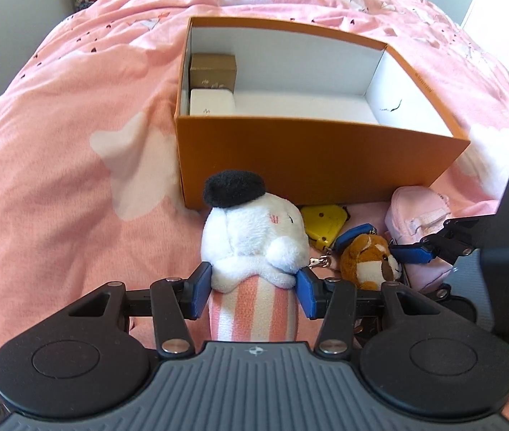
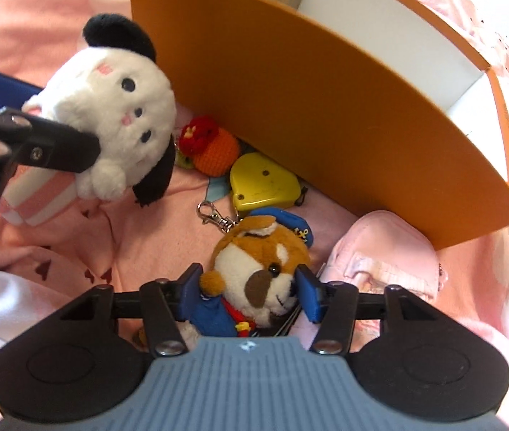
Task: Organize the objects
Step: 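Lift the bunny plush with the left tool while the right tool grasps the brown dog plush, then carry both plushes over the orange box while lowering them inside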
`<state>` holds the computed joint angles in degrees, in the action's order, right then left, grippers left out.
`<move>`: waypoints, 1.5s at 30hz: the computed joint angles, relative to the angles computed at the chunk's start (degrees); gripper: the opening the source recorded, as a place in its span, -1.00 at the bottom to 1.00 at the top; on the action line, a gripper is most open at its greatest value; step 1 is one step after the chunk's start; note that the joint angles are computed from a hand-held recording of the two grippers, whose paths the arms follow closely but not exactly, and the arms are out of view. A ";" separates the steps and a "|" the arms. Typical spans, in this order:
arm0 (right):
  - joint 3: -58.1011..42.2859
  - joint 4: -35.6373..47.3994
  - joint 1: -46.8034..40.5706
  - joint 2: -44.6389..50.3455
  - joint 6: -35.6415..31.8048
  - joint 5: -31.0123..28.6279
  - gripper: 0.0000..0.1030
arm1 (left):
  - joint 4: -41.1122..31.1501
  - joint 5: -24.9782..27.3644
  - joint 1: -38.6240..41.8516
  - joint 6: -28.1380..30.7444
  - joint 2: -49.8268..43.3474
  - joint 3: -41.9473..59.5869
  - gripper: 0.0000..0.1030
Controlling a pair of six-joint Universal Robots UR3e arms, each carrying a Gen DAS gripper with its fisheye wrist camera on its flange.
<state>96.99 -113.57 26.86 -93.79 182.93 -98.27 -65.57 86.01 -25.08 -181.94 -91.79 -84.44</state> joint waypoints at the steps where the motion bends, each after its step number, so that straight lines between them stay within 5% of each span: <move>1: 0.24 0.05 -0.47 -1.06 -0.09 0.59 0.08 | 0.04 -0.26 0.11 0.18 0.23 0.12 0.09; 12: 0.17 4.10 -14.14 -13.32 -5.33 18.77 0.08 | -0.15 -4.79 2.13 2.13 1.58 3.31 0.09; 28: -14.95 8.81 -30.27 -15.60 -12.89 34.05 0.07 | -3.07 -15.13 7.38 2.13 -5.32 21.37 0.09; 36: -16.91 0.79 -35.29 -10.29 -9.35 37.64 0.07 | -5.94 -17.22 7.52 -0.95 -19.37 40.21 0.09; 45: -13.48 -10.41 -32.07 0.00 -10.51 32.51 0.07 | -17.37 -10.50 3.38 -2.62 -38.18 62.03 0.09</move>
